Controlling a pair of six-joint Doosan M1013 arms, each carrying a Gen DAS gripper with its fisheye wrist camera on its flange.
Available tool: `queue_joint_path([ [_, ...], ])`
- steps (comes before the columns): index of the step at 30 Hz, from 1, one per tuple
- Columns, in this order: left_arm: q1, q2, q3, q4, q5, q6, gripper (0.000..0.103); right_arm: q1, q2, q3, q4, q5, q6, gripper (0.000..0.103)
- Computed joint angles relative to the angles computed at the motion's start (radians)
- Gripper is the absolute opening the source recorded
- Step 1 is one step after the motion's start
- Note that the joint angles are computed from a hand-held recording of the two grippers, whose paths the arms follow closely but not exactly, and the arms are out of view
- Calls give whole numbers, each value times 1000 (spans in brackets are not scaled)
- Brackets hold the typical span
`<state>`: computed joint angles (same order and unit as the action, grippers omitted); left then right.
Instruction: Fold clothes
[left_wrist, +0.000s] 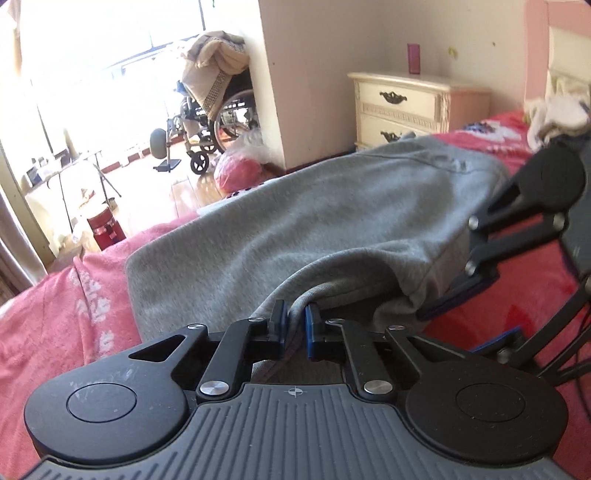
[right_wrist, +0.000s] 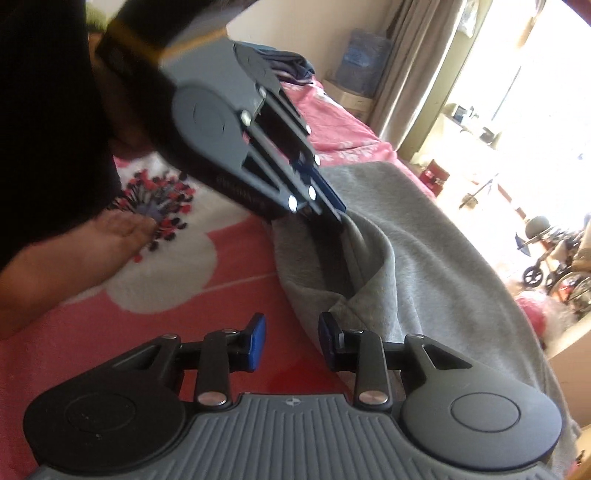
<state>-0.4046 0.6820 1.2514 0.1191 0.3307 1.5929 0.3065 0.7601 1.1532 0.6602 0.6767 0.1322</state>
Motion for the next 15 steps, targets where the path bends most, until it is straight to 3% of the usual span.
queue_joint_path([
  [5,6,-3,2,-75,-21,40,6,12,-9,37,24,-62,-72,29],
  [9,11,-7,7,-135,-34,92,6,30,3,53,30,-209,-109,28],
  [15,19,-14,14,-243,-32,196,6,32,5,73,206,-325,-243,28],
])
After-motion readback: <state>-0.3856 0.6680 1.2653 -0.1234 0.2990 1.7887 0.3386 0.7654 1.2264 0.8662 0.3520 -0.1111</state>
